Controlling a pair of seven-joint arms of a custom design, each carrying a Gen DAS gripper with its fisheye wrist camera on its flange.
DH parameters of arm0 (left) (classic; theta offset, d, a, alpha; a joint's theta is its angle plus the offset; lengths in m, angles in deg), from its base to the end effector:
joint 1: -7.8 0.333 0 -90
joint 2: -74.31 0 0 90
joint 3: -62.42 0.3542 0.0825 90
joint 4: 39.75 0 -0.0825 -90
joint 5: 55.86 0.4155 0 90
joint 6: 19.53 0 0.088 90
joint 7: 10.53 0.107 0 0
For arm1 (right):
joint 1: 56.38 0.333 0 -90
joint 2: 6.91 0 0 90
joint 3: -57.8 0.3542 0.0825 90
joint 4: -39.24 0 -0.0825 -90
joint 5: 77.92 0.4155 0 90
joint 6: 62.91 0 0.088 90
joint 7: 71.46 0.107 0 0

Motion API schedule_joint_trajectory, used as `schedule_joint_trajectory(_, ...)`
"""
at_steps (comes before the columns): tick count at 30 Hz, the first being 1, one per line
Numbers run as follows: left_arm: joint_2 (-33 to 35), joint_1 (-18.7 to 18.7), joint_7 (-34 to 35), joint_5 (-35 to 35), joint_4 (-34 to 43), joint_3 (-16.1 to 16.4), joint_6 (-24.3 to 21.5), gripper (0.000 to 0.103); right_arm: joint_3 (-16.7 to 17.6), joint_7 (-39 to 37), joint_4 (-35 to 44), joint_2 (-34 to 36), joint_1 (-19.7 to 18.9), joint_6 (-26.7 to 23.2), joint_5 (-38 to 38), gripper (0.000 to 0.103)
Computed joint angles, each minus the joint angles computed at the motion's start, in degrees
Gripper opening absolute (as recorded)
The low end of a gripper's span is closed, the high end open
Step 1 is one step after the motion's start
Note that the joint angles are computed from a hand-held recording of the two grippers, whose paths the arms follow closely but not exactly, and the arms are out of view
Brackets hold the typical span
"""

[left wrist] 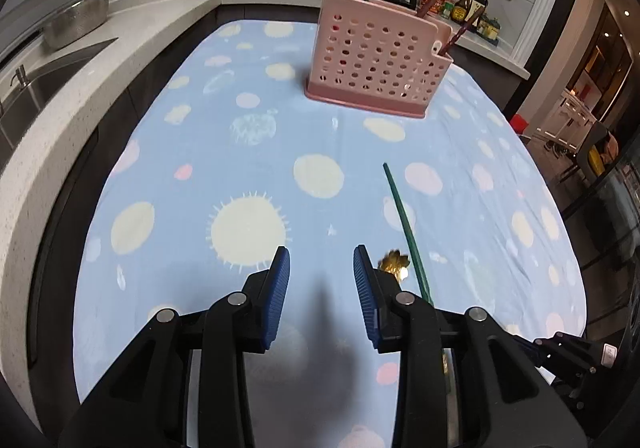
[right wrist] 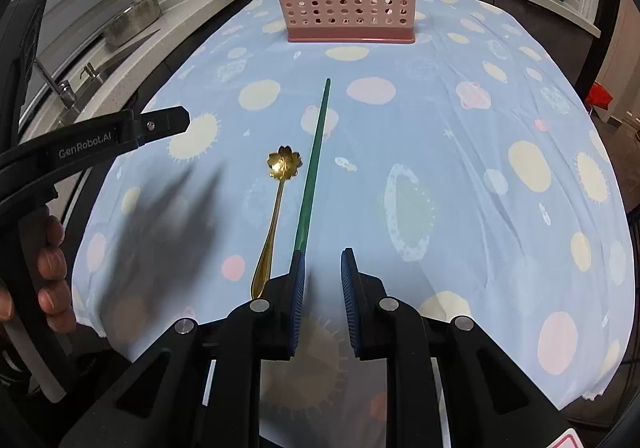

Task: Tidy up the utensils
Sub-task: 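Withdraw both open tools back over the green chopstick and gold spoon, then close the right tool on the green chopstick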

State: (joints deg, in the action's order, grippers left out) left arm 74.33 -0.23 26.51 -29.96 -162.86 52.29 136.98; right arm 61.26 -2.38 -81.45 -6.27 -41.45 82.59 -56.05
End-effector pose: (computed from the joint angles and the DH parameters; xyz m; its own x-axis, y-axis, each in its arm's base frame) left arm 0.5706 -0.2046 0.4850 0.1900 -0.9691 0.1573 -0.7788 -0.2463 -0.5769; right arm 0.5783 0.1875 0.4784 0.4350 -0.8843 -0.1698 -0.8330 -0.3236 -0.4488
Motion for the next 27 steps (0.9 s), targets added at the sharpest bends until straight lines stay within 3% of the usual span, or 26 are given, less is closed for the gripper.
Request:
schedule_joint_trajectory(22,-1.1,-1.6,5.1,-7.0,-3.5,-0.6,-0.8,0.032,0.3,-1.3,-0.3,0.5,0.8,-4.1,-1.1,0.020)
schedule_joint_trajectory(27,-0.8,-1.8,6.2,-8.0,-3.3,-0.8,-0.8,0.032,0.3,0.2,-0.6,0.6,0.9,-3.1,-2.5,0.011)
